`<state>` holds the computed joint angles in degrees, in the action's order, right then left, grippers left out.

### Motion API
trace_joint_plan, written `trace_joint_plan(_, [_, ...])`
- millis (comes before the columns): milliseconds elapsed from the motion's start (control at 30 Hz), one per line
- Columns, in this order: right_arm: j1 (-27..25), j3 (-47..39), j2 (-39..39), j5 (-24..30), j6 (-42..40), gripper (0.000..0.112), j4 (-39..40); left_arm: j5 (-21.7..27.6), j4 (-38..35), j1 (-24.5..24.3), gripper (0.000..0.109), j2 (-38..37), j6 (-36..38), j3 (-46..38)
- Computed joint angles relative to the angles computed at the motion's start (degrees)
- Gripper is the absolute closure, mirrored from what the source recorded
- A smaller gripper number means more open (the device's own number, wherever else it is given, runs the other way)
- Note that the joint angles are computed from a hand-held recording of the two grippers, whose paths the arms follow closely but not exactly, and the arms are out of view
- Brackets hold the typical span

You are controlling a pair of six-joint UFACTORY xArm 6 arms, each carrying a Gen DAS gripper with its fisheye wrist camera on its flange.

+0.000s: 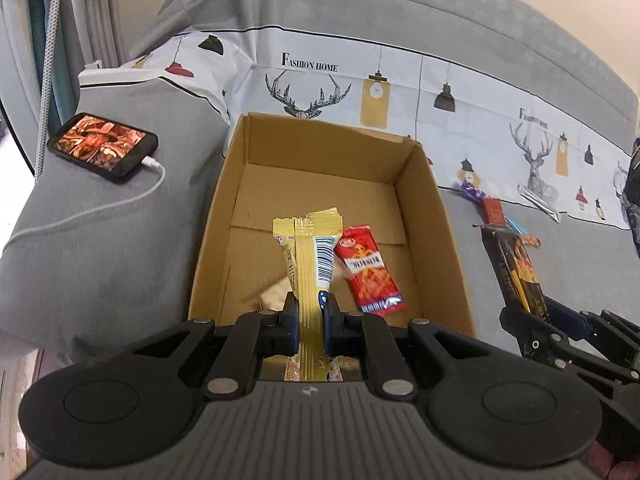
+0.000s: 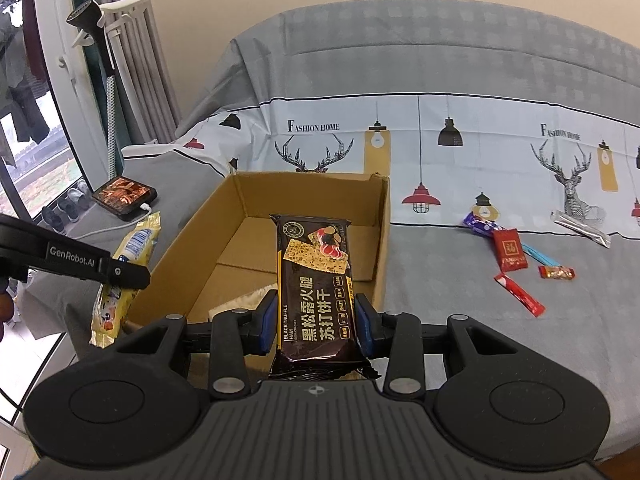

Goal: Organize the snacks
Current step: 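Carry the yellow wafer bar with the left tool over the box while the right tool carries the biscuit pack, then open both tools to drop the wafer bar and biscuit pack into the box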

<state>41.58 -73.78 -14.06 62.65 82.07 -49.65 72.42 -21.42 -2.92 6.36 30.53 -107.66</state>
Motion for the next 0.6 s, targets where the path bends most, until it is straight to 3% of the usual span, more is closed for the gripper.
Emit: trace_joint_plan(600, [-11.21, -4.48, 9.6, -12.17, -7.38, 0.071, 7.75, 3.5, 6.96, -4.0, 0.096, 18.87, -5.24, -19.88])
